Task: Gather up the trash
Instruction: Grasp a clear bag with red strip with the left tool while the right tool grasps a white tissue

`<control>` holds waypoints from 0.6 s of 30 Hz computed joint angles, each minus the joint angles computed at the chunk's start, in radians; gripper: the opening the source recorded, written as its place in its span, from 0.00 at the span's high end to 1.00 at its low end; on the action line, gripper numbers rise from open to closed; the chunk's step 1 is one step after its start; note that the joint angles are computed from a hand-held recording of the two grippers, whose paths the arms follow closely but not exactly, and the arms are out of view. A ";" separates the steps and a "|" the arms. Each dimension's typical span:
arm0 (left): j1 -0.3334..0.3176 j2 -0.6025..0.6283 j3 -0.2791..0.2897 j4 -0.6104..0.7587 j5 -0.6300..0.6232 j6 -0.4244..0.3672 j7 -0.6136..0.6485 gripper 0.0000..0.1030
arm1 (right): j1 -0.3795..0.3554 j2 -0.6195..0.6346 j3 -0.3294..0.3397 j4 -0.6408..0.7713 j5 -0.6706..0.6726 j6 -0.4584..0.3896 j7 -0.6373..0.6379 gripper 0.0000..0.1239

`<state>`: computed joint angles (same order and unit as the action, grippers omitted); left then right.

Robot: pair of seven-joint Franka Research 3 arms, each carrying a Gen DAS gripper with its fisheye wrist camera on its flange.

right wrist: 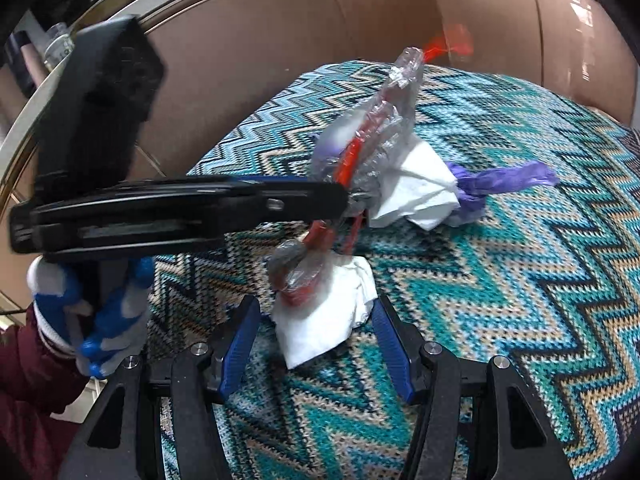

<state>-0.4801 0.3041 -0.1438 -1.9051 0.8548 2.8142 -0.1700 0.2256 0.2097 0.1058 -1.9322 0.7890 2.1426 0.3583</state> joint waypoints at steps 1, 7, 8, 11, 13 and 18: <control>-0.003 -0.004 0.010 -0.013 0.016 0.023 -0.031 0.82 | 0.001 0.000 0.001 0.000 -0.002 0.001 -0.002 0.55; -0.023 -0.059 0.066 -0.083 0.221 0.110 -0.282 0.95 | 0.012 0.002 0.006 -0.014 -0.015 0.042 -0.012 0.56; -0.022 -0.072 0.066 -0.093 0.262 0.106 -0.323 0.95 | 0.016 0.000 0.008 -0.020 -0.013 0.057 -0.016 0.59; -0.007 -0.100 0.044 -0.112 0.340 0.090 -0.396 0.96 | 0.022 0.001 0.010 -0.028 -0.020 0.089 -0.014 0.78; 0.011 -0.120 0.020 -0.125 0.358 0.078 -0.405 0.97 | 0.020 0.005 0.009 -0.024 -0.016 0.097 -0.014 0.92; 0.036 -0.154 -0.037 -0.143 0.398 0.039 -0.431 0.98 | 0.007 -0.049 0.005 -0.078 0.022 0.118 -0.055 0.94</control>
